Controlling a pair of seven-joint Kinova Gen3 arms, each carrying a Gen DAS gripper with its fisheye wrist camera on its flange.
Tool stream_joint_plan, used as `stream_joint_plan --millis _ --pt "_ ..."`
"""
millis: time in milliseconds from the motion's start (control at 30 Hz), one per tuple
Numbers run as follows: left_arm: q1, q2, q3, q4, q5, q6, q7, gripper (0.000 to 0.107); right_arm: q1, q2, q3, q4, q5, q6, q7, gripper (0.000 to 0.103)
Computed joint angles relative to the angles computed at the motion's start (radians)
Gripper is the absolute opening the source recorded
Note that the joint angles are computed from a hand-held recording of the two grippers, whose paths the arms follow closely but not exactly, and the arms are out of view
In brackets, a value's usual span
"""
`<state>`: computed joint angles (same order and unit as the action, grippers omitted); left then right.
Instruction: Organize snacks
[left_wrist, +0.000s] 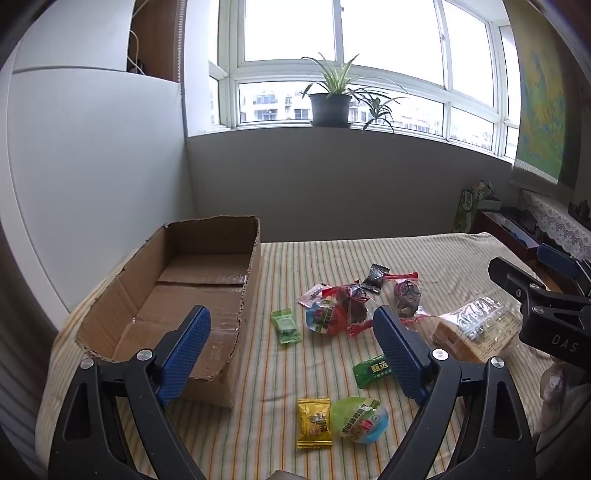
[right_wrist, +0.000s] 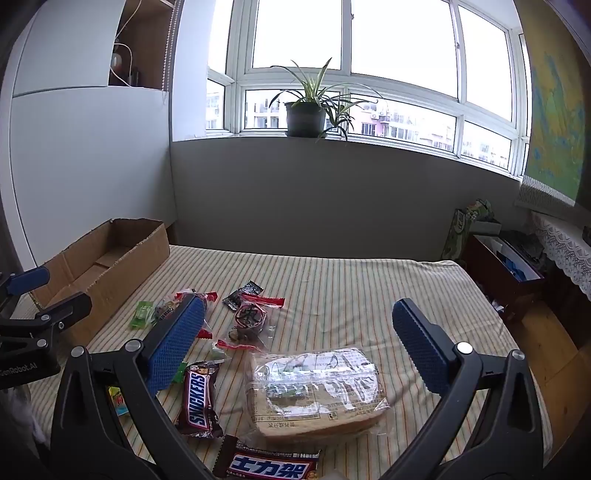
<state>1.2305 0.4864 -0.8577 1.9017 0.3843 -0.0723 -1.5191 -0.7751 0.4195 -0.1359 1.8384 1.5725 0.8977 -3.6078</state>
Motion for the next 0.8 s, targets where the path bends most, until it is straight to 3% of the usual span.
stream_joint_plan --millis 800 --pt "0.011 0.000 -0.010 -0.002 -0.001 0.006 0.007 0.090 -0.001 0.002 0.000 0.001 0.000 -0.002 0.001 0.103"
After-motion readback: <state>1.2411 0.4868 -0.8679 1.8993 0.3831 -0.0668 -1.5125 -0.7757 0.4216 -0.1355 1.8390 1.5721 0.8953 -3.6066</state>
